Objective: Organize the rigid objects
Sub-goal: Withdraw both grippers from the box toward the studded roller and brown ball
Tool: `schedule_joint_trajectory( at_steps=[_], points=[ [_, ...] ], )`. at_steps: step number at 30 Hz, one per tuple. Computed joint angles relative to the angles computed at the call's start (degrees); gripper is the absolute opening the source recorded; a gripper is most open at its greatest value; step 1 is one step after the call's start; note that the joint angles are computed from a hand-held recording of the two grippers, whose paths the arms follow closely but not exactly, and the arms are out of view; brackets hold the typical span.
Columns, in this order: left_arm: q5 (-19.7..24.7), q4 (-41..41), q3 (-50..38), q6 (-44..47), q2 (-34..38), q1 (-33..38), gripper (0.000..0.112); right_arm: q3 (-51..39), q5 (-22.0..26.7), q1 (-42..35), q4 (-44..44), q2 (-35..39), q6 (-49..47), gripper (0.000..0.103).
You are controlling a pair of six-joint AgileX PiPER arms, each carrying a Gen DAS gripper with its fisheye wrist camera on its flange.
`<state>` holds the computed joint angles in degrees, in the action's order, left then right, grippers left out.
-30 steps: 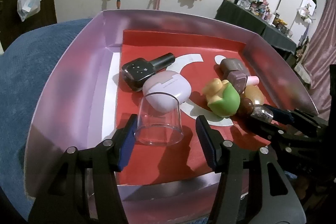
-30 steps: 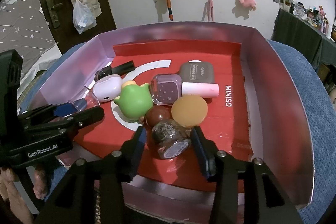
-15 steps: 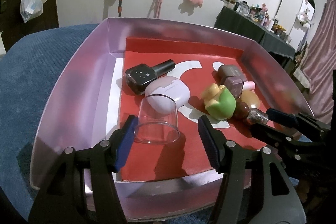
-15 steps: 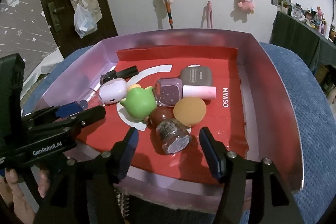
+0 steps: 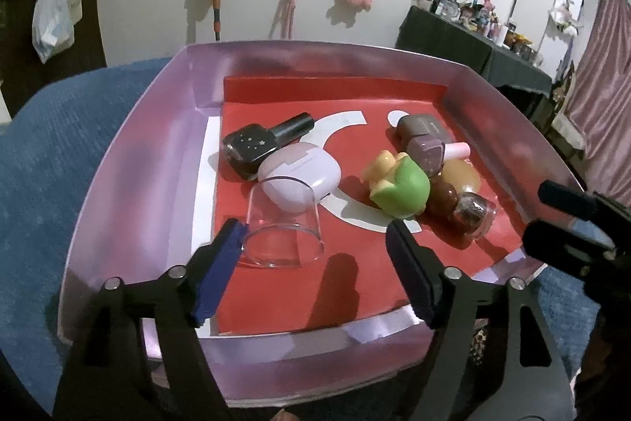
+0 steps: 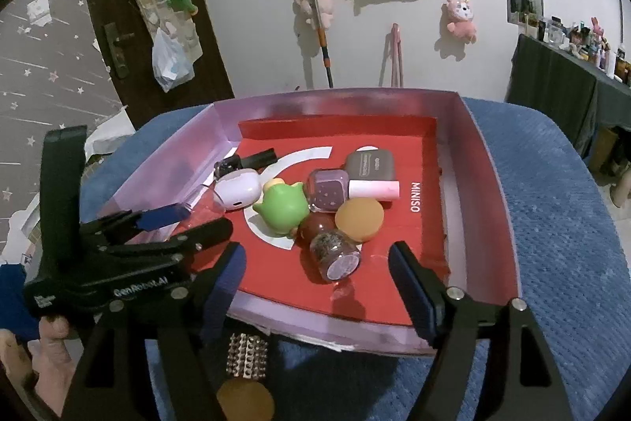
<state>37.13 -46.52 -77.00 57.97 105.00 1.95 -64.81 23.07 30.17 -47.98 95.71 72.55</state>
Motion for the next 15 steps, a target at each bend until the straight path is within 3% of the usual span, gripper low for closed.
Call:
schedule_joint_trajectory(
  at_steps=[9,15],
  points=[
    [2.53,-4.06,2.73,3.08,-2.63,1.6,0.091,3.43,-1.69,0.21,-1.21,-3.81,2.64,0.091],
    [-2.76,-4.68,8.36,6.15,-7.33,0.41,0.102,5.53,-2.16,1.42,-4.2,-6.03,6.28,0.098]
  ],
)
